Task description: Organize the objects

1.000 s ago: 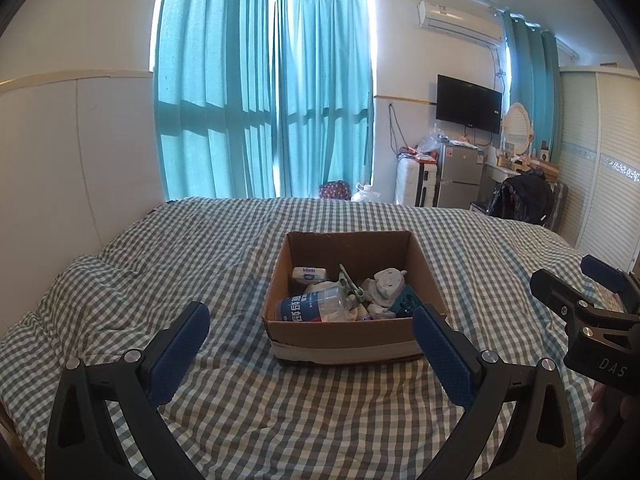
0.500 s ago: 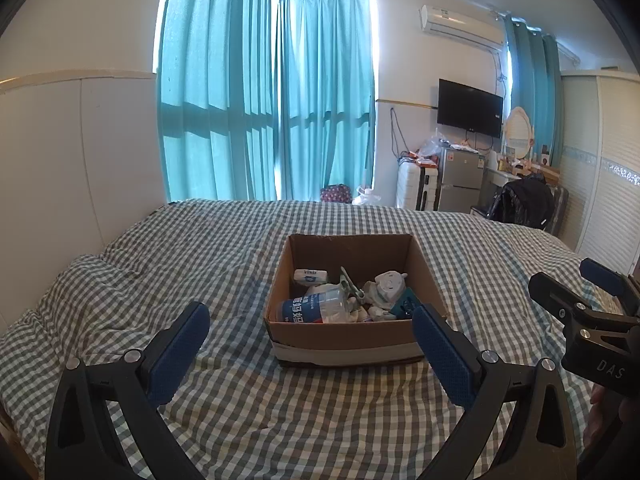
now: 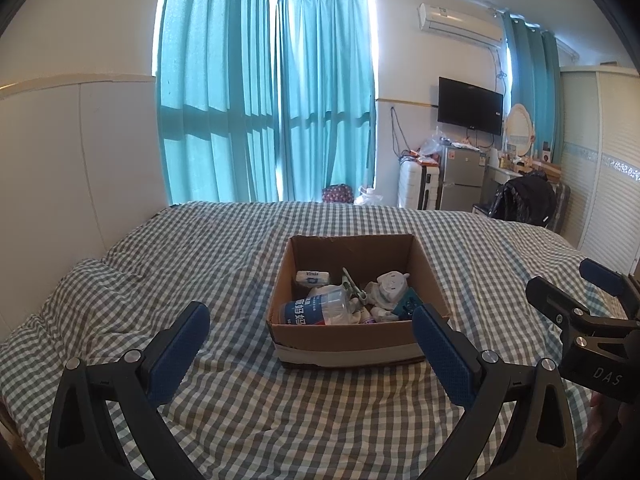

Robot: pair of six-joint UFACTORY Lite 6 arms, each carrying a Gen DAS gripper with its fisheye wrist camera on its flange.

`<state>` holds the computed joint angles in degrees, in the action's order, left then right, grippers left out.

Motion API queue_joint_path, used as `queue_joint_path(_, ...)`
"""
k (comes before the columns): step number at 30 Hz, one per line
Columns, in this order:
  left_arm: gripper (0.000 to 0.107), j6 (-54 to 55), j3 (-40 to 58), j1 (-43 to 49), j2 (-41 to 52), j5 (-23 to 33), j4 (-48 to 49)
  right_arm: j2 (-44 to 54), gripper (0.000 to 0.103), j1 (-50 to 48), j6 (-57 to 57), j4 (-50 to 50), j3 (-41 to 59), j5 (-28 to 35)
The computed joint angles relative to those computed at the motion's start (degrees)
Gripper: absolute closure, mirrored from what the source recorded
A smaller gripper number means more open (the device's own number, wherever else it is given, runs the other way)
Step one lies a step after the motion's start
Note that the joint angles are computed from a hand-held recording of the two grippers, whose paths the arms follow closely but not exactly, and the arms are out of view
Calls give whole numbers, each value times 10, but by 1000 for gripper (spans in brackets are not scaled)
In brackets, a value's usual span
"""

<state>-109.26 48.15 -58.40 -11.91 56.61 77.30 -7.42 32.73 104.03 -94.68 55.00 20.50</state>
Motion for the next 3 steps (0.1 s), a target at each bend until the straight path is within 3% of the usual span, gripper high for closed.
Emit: queue_joint_path(3,4,-5,-3,1,1,1,0,1,0,0,-1,2,1,-1)
